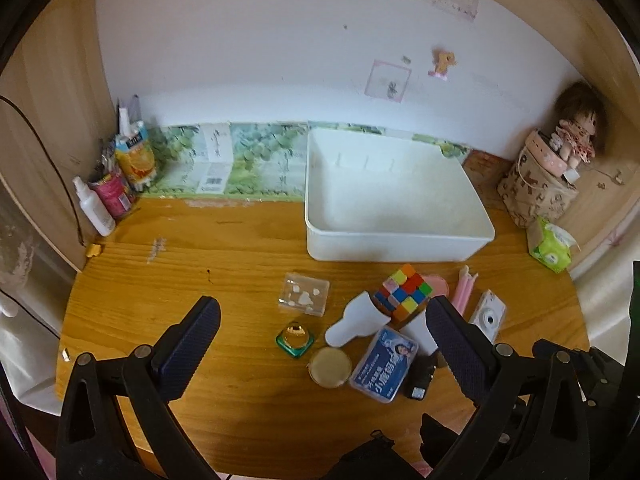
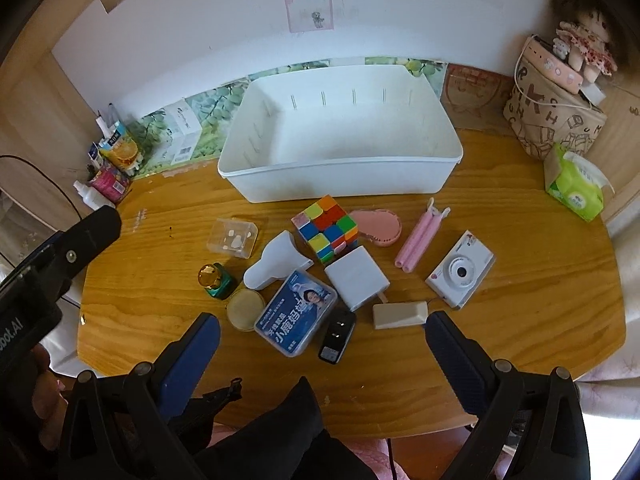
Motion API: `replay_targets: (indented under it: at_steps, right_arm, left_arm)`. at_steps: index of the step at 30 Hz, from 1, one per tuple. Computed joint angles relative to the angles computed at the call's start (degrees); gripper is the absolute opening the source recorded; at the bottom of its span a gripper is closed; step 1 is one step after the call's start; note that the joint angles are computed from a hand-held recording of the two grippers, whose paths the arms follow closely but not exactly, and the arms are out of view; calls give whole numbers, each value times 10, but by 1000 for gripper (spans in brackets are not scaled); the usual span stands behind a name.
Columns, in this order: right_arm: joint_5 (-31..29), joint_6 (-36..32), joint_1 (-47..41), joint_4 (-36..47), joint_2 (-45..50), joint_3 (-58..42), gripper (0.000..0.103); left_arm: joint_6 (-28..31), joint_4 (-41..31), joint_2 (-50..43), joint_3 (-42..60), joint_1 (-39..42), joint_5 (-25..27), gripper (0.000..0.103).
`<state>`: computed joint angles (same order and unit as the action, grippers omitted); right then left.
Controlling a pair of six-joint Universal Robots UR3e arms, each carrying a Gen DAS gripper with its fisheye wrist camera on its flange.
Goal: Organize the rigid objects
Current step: 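Move both grippers forward over the desk toward the scattered items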
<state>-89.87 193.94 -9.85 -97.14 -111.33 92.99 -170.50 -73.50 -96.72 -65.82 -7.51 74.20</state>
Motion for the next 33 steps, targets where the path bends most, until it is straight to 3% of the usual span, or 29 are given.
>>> replay_targets:
  at_steps: [7, 16, 24, 33]
  right_arm:
    - [-18, 46, 36, 15, 25, -21, 103]
    - [-23, 66, 51, 22, 34, -33, 103]
    - [14, 8, 24, 22, 29, -25, 103]
    - [96, -141, -94, 16, -26, 9, 103]
  left_arm:
    - [35, -34, -6, 12, 29, -45, 102]
    - [39, -48, -2, 16, 32, -33, 102]
    - [-17, -24, 16, -6, 19, 12, 102]
    - [-118, 33, -8, 33, -68, 114, 102]
